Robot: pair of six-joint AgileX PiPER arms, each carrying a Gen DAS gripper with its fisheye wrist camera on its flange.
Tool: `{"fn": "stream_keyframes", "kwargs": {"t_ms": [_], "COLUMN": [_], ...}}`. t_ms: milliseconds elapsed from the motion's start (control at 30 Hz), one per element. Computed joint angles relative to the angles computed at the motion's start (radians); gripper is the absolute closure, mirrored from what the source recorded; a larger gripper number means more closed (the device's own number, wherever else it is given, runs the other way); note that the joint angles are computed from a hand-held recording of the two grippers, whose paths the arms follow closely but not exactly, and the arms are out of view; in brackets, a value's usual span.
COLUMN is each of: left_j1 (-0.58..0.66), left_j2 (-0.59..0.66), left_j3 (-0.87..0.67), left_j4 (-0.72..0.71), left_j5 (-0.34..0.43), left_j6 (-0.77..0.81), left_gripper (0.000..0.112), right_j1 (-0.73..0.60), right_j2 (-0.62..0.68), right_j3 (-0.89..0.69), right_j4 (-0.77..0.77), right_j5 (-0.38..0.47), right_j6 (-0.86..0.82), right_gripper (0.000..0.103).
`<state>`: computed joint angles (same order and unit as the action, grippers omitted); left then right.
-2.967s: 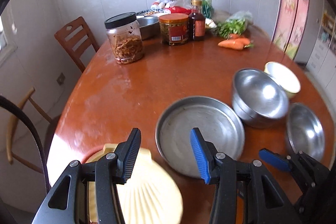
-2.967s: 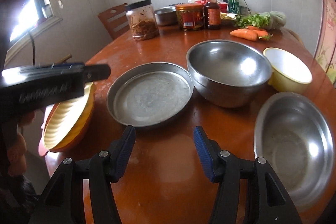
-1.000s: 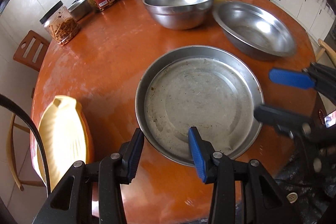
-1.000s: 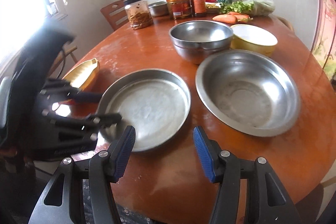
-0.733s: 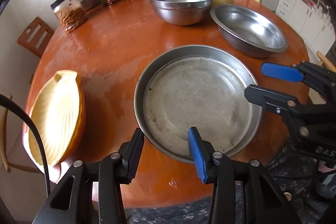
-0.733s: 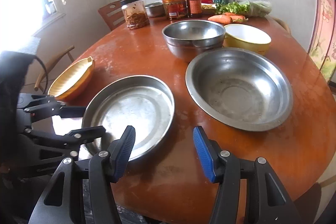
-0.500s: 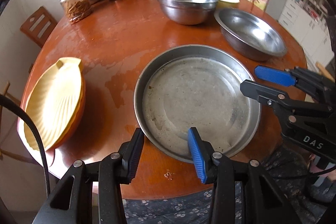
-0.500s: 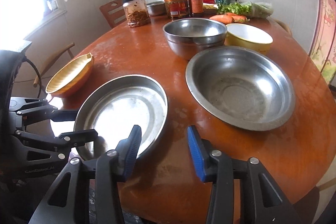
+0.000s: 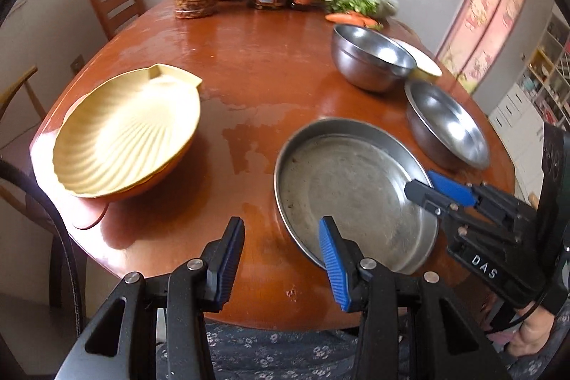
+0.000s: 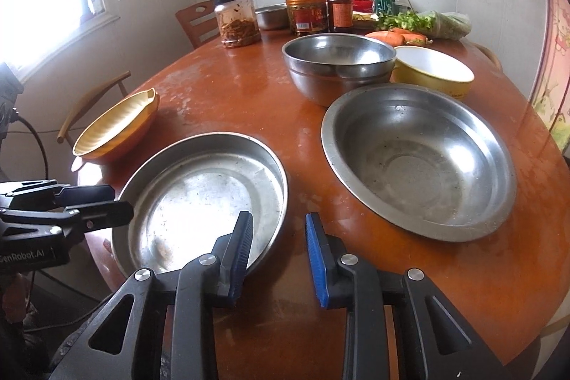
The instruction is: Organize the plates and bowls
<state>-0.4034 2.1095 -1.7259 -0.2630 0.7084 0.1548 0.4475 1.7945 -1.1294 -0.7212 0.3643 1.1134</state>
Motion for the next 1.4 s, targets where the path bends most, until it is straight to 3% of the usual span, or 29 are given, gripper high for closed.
{"fn": "stream_keyframes", "kwargs": {"t_ms": [300,533,667,833,1033,1400], "left_j1": [-0.035,-0.080,-0.100,-0.074,-0.064,-0.020], "left_j2": [0.034,0.025,0.017,0.007,-0.019,-0.106], "left_j3": [-0.010,0.021,0.045,0.062,0.081,0.116], "left_j4": [0.052,0.171,0.221,0.103,0.105,0.151], "left_j5": [-0.056,-0.106,-0.139,-0.157,-0.190,-0.243], "left_j6": [-0.072,-0.198,-0.254,-0.174,-0.179,-0.220], "left_gripper": [0.069,0.084,0.085,0.089,0.089,0.089], "right_j1": [0.016,0.016,0.017,0.006,0.017,0.049], "right_j2": [0.029,0.034,0.035,0.027,0.019,0.033], "right_j3": [-0.016,-0.002,0.001,0.009,-0.009,-0.135], "right_j4": [-0.090,-0.185,-0.193,-0.192,-0.208,-0.118], "right_j5": [0.017,-0.012,-0.017,-0.021,-0.017,0.023], "right_j6": [0.070,0.157,0.153,0.158,0.177,0.045], "right_gripper": [0.072,0.077,0.079,0.079,0.079,0.079]}}
